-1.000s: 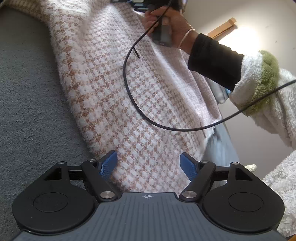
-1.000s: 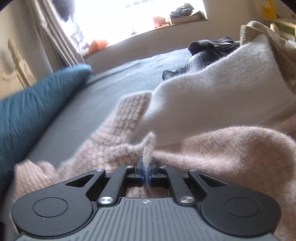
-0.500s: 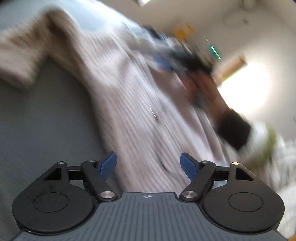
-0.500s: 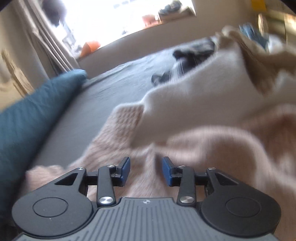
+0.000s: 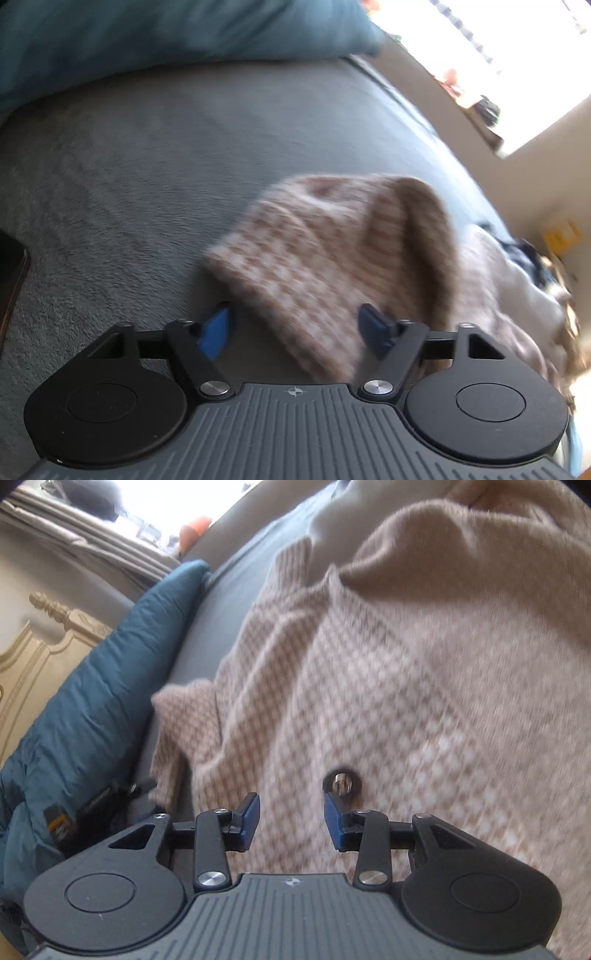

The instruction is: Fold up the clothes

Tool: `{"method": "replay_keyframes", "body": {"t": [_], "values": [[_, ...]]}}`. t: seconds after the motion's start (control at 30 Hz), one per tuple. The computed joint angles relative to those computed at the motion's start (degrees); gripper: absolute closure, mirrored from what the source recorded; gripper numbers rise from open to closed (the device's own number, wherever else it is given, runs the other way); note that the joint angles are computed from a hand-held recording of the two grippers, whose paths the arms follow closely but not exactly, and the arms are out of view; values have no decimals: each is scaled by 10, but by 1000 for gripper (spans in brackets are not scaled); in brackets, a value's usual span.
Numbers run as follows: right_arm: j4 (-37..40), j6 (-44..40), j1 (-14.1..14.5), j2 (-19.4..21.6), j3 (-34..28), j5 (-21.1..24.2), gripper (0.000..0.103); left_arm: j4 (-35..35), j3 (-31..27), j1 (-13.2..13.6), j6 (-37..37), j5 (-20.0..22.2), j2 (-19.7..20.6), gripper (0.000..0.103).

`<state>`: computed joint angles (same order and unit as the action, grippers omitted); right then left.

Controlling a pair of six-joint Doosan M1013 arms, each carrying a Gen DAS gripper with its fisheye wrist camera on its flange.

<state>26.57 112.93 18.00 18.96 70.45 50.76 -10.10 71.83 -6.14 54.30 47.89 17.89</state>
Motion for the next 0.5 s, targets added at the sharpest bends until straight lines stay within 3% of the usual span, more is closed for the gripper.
{"method": "replay_keyframes", "body": {"t": [0.03, 0.1, 0.13, 0.3, 0.5], "values": [[-9, 4, 3, 1, -2, 3, 62, 29, -4, -6, -17, -2, 3, 68], [-25, 6, 8, 2, -6, 6, 62, 68, -9, -11, -52, 0, 4, 92], [-32, 8, 11, 2, -7, 4, 62, 81, -12, -11, -70, 2, 4, 96], [-54, 6, 19, -4, -6, -2, 62, 217, -40, -19, -114, 10, -11, 98], [-56, 10, 20, -8, 4, -1, 62, 372, -103, -9, -59, 14, -20, 98]]}}
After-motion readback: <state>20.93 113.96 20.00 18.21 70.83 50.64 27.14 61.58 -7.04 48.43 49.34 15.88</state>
